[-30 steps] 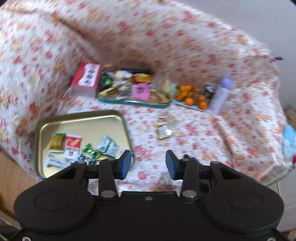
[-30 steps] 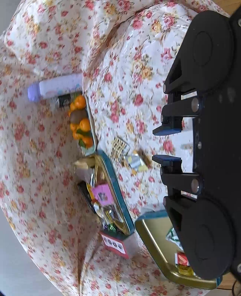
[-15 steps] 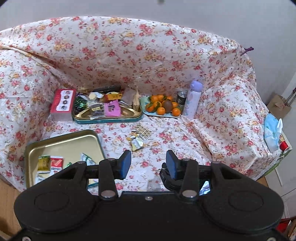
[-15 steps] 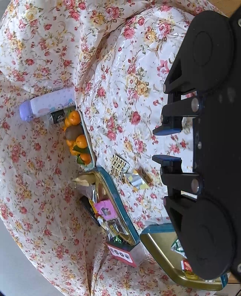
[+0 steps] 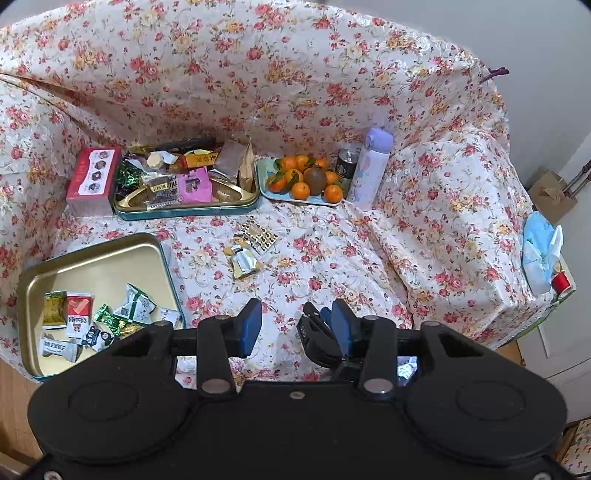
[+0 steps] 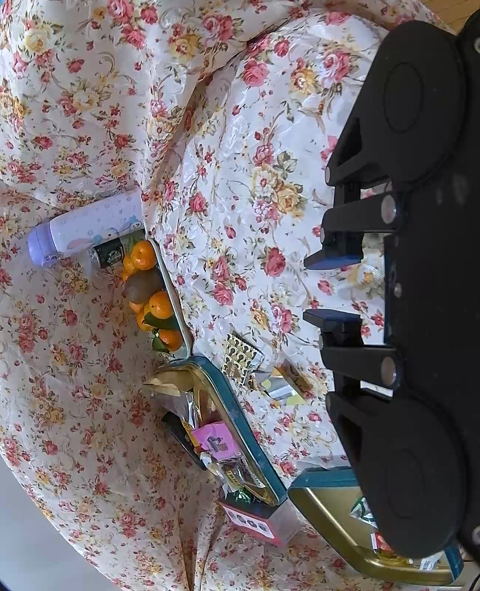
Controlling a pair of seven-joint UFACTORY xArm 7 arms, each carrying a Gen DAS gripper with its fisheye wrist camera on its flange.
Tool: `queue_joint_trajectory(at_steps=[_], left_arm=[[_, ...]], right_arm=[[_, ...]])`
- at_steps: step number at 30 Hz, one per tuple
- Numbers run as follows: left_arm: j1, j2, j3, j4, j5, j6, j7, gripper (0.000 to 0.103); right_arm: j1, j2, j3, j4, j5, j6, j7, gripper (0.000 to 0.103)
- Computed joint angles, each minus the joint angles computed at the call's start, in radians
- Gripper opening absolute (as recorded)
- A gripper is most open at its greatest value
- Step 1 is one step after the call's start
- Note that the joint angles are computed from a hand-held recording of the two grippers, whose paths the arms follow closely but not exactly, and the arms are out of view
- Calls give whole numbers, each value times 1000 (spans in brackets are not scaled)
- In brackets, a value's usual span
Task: Organize snacks
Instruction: 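Grasp the silver-and-yellow packet with the right gripper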
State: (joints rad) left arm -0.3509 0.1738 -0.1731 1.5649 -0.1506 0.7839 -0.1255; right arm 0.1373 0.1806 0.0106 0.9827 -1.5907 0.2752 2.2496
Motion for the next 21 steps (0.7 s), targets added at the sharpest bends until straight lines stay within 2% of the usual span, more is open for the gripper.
queue_joint_trajectory(at_steps=[7, 14, 18, 21], left_arm=[[-7, 48, 7, 36, 18, -11, -40, 50], [-43, 137, 70, 45, 225, -96, -199, 50], [-62, 176, 130, -6, 375, -149, -322, 50], [-66, 196, 158, -46, 470, -184, -397, 50]], right_arm=[[4, 49, -6, 55, -5, -12, -31, 26], [11, 118, -16, 133, -37, -49, -59, 26], [8, 165, -16, 196, -96, -74, -64, 26], [0, 213, -10, 257, -99, -105, -112, 27]])
